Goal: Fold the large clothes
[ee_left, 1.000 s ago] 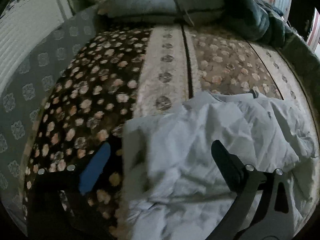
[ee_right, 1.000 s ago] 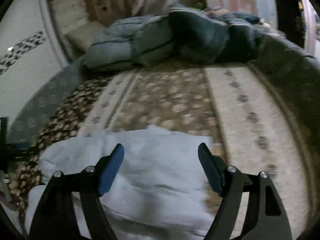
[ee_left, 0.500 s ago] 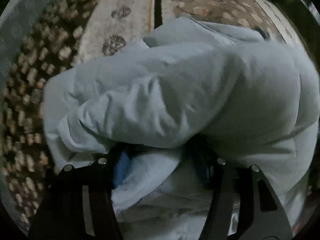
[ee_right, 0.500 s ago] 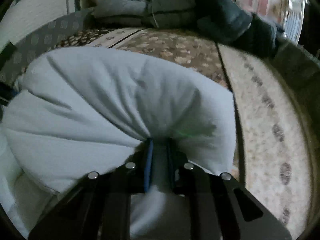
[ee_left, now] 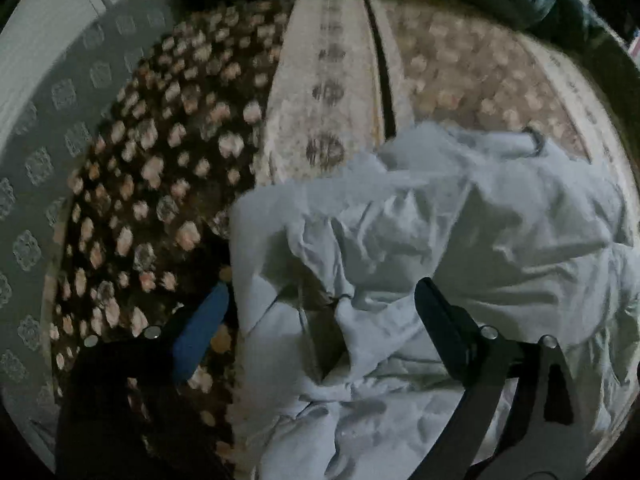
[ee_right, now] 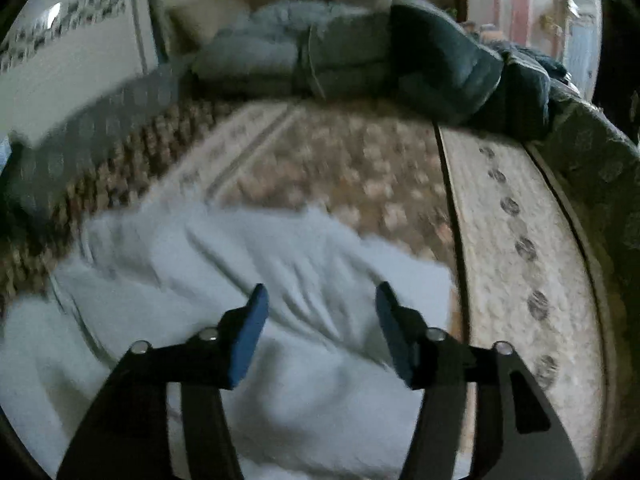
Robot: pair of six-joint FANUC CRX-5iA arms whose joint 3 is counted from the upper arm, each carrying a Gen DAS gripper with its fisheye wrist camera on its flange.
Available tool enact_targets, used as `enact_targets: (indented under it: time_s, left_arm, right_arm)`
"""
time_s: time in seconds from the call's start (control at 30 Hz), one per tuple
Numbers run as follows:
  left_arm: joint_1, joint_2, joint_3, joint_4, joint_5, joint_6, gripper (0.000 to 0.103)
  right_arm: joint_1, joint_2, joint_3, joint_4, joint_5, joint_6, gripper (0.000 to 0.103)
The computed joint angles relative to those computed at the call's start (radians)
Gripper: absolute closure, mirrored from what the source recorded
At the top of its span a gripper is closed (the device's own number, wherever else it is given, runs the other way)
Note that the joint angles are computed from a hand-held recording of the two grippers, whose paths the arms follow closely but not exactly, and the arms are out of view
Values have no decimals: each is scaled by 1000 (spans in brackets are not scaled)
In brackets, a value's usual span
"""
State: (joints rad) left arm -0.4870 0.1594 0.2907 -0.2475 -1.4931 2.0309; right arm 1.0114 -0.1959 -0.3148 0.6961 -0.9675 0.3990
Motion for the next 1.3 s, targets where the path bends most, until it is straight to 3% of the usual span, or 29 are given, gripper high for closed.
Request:
enact_targets:
  time_s: [0.1,0.17,0.2,0.23,0.3,0.4,0.5,0.57,0.63,0.73,0.83,0.9,0.97,1.07,1.17,1.3]
  left_arm:
    - [-36,95,34,-119,-102,20,22]
    - [32,81,-54,-34,-24,39,13]
    - [58,67,-78,-3,-6,48,6]
    - [90,48,-98,36,12,41,7]
    - [96,26,-81,10,-6,26,7]
    - [97,-26,-74,-8,-7,16,8]
    - [45,-79,-92,-40,-5,30,9]
    - [18,-121,-141,6,78,16,9]
    - [-23,-104,-137,-5,93,23,9]
    - [-71,-61,-124,-45,48,41,9]
    - [-65,-118,-178,-2,72,73,10]
    - [-107,-160,-190,-51,86,115,9]
    - [-160,-196,-180,-108,71,180,9]
    - [-230,-224,-158,-159,46,277,6]
    - [-359,-206,-71,-270,-71,358,6]
    - [-469,-201,-13,-306,-162,402,3]
  right_arm:
    - [-28,93,69,-11,15,40,40]
    - [-58,207,170,-118,-63,182,40]
    - [-89,244,189,-186,-54,241,40]
    - [-104,245,185,-200,-37,247,39]
    - [-129,243,199,-201,-60,222,40]
    - [-101,176,142,-72,-103,134,39]
    - [-59,49,43,-48,-54,93,37]
    - [-15,-10,-9,-16,-56,29,33]
    - [33,-77,-75,-12,-20,-29,31]
    - [69,-66,-109,-63,-68,8,31]
    - [61,-102,-164,-91,-42,-27,31]
    - [78,-143,-185,-47,-41,-75,31]
    - [116,-190,-216,29,-51,-133,28]
    - [226,-255,-247,114,-146,-226,20]
    - [345,-318,-282,132,-232,-310,18]
    - [518,-393,-328,145,-325,-456,13]
